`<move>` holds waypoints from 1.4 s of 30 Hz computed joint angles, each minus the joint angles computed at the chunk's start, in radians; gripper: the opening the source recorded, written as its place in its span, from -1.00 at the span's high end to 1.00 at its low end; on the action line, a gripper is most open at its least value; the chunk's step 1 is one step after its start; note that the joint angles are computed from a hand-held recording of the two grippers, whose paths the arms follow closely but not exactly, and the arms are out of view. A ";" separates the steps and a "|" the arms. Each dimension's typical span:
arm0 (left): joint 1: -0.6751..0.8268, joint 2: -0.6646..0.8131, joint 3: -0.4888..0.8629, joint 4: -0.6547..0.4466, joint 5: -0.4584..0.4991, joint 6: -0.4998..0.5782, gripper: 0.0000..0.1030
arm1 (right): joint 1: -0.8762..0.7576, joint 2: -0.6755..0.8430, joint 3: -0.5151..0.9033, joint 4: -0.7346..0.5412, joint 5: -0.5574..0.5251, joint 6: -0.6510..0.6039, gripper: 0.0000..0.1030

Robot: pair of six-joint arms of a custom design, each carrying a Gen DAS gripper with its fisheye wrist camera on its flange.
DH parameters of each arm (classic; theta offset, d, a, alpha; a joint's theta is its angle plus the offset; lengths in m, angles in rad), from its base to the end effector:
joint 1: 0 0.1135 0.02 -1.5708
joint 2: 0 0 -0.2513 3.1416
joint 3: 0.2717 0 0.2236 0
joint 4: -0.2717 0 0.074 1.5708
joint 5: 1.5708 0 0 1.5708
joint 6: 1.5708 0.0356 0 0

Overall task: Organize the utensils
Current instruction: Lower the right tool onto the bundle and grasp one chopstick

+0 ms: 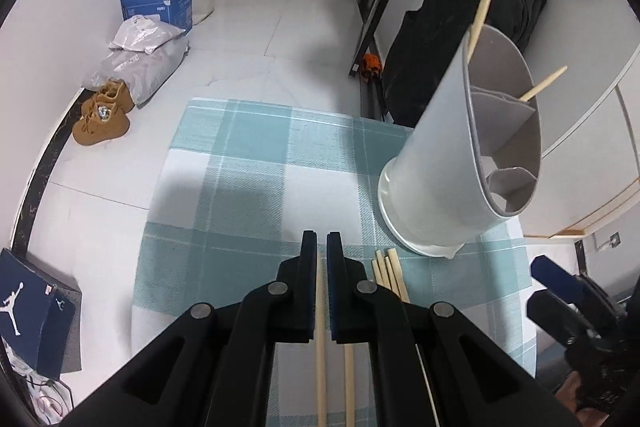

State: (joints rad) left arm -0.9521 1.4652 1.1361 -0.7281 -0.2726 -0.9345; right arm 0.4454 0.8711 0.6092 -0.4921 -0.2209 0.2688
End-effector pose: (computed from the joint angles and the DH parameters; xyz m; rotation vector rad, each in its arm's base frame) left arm 0.1644 -0.2144 0.2563 -0.0708 2.6042 -0.3438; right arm 0.1419 0.0764 0.2335 -0.3237 2.3612 0.6075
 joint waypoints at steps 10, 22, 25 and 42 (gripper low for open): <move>0.065 -0.085 -0.088 -0.040 0.071 -0.046 0.86 | 0.220 0.173 -0.007 0.100 0.019 0.117 0.20; 0.154 -0.297 -0.223 -0.046 0.067 -0.044 0.07 | 0.369 0.683 0.252 0.132 0.262 0.168 0.60; 0.183 -0.326 -0.243 -0.045 0.083 -0.025 0.07 | 0.377 0.790 0.347 0.071 0.322 0.137 0.60; 0.348 -0.426 -0.319 -0.062 0.214 -0.005 0.07 | 0.405 0.901 0.452 0.015 0.374 0.119 0.88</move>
State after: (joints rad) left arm -0.6044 1.0394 0.8172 -0.7903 -0.0583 -0.9391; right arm 0.8508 1.7720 1.0609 -0.4775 0.1534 0.3877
